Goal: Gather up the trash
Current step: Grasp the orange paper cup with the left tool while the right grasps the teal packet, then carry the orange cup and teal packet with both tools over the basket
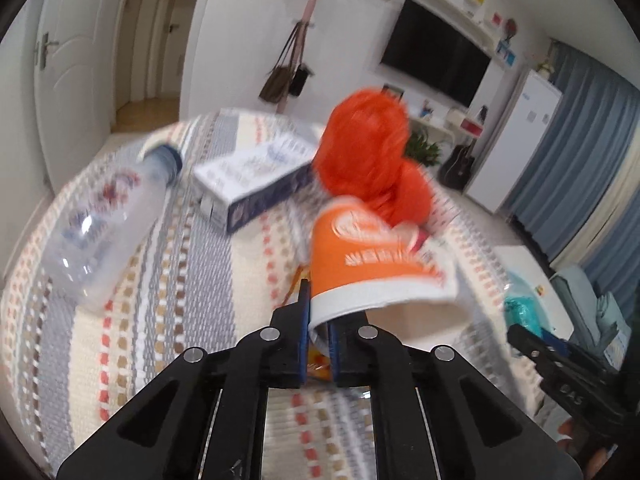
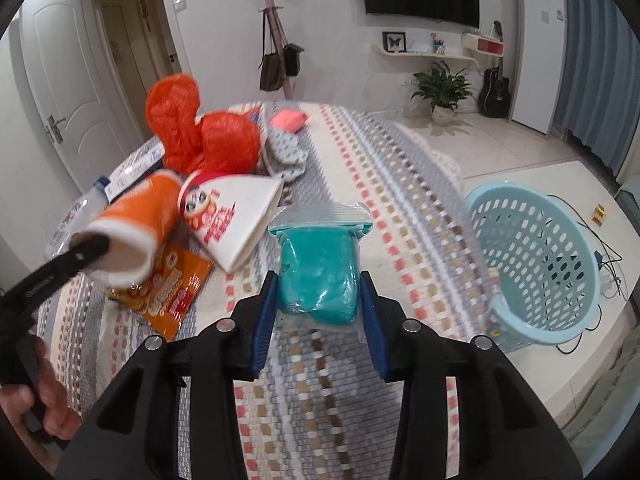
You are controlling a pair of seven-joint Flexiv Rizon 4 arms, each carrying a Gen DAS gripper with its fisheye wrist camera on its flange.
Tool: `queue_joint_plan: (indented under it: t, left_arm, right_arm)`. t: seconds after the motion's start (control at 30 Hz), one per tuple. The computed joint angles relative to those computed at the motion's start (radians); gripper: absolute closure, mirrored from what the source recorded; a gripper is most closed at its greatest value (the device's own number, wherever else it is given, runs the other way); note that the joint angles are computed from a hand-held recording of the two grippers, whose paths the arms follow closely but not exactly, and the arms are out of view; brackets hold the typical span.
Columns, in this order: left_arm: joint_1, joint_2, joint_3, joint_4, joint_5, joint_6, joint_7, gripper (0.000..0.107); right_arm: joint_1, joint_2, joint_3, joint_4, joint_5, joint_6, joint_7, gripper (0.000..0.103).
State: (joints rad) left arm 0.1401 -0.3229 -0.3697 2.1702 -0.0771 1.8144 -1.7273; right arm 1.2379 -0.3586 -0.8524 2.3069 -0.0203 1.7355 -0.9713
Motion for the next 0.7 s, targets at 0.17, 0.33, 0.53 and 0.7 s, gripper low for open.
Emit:
queue_joint_plan:
  t: [0.17,0.33,0.53,0.7]
  left_arm:
    - [0.035,0.038,-0.057,0.008,0.040,0.031,-0.017,0.103]
    - [-0.013,0.049,-0.037,-0.019,0.050,0.042,-0.033,0.103]
    - [-0.018,0.056,-0.077,-0.070,0.094,0.049,-0.032,0.103]
    - [-0.089,0.005,-0.071,-0.169,0.091,0.018,0.023,0.103]
  right_arm:
    - [0.009,0.006,-0.041,0.011,0.029,0.016,-0.009,0.066]
    - [-0.005,0.020,-0.049,0.024,0.054,0.034,-0.023,0.067]
    - [0.018,0.024,-0.106,0.037,0.116,0.068,-0.063,0.067]
    - [0.003,0.026,-0.148,0.040,0.168,0.080,-0.089,0.067]
